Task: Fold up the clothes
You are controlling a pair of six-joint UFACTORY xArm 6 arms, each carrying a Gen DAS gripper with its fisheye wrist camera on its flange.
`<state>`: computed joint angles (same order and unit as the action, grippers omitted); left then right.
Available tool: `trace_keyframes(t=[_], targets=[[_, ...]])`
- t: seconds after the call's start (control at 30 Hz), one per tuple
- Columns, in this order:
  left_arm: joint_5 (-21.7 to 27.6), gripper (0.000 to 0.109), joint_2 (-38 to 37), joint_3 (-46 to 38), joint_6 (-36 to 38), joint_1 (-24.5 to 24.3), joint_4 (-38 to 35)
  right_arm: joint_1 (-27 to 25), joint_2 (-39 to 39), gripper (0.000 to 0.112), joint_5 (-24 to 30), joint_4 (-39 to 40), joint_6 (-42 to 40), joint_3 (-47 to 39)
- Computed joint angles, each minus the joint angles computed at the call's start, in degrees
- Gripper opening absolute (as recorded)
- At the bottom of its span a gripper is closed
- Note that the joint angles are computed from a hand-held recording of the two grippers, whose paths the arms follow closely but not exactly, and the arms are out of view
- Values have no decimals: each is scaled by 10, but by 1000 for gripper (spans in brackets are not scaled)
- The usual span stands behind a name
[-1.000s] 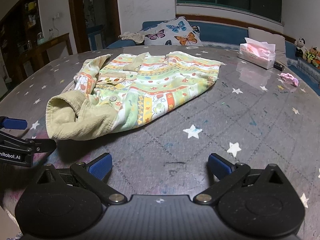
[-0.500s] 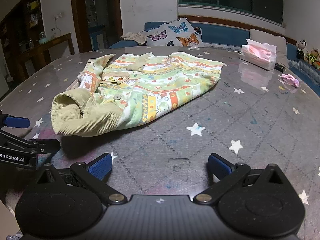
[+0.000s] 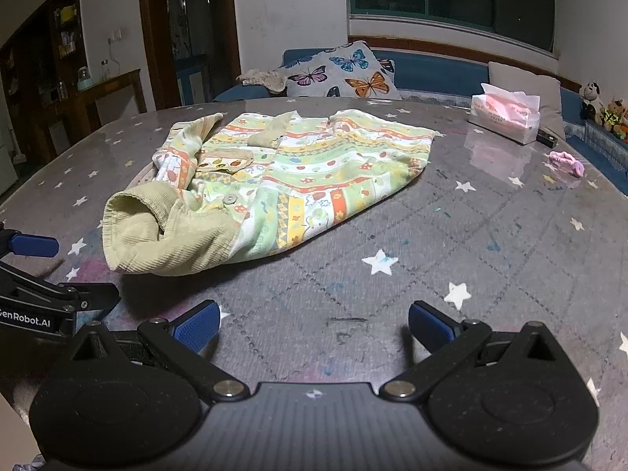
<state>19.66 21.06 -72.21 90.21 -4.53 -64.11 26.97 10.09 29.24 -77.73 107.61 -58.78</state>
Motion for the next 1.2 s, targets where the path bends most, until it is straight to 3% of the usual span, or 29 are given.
trace_keyframes(t=[0.37, 0.5, 0.67, 0.9, 1.2], targets=[[-1, 103, 12, -18, -20, 4, 11, -3, -10, 103, 14, -20, 2, -13], [-4, 103, 18, -33, -31, 8, 12, -10, -8, 103, -6, -50, 24, -26], [-9, 103, 25, -54, -40, 14, 7, -13, 32, 103, -36, -41, -21, -68], [3, 103, 24, -77, -51, 16, -4, -12, 82, 103, -56, 41, -133, -98], [12, 103, 36, -88, -30, -13, 6, -20, 86, 103, -71, 62, -165, -97]])
